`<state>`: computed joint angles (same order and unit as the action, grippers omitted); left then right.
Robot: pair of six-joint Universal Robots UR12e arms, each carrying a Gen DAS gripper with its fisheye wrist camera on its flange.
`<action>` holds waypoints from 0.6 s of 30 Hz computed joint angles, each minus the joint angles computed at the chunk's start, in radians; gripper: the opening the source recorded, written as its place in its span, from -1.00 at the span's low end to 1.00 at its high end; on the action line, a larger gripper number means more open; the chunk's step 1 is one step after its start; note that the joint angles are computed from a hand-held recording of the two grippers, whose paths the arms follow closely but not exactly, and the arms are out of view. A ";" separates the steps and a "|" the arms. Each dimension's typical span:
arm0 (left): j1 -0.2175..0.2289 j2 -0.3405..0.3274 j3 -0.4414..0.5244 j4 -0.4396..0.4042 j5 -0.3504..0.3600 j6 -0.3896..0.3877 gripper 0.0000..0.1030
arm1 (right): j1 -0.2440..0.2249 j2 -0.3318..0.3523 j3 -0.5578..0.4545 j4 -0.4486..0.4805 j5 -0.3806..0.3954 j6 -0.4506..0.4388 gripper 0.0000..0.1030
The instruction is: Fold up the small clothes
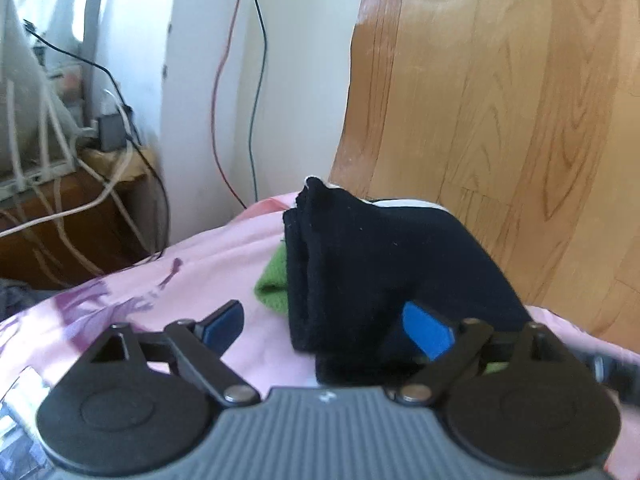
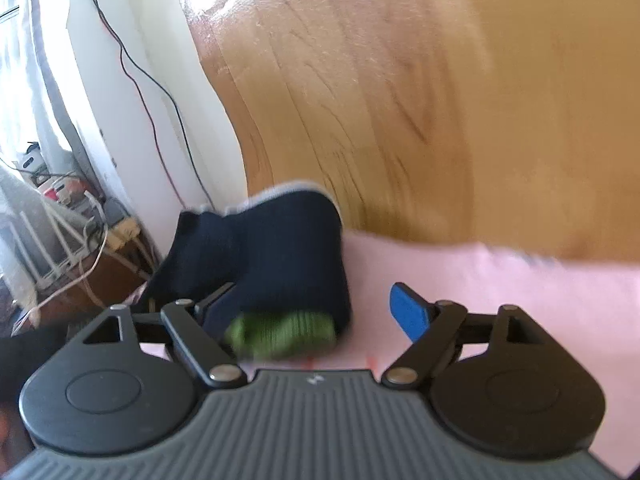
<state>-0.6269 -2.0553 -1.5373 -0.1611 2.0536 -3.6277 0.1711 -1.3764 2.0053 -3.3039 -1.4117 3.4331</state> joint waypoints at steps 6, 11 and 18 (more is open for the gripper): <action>-0.067 0.053 -0.072 0.067 0.107 0.073 0.99 | 0.017 -0.124 0.148 0.034 -0.059 0.042 0.72; -0.130 0.099 -0.153 0.067 0.196 0.073 0.99 | 0.031 -0.183 0.229 -0.013 -0.084 0.137 0.75; -0.177 0.118 -0.180 -0.003 0.249 0.031 0.99 | 0.087 -0.203 0.295 -0.103 -0.199 0.069 1.00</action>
<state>-0.8041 -1.9370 -1.7172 -0.1639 2.3026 -3.5969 0.2579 -1.5791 2.3006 -3.4071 -1.6111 3.5019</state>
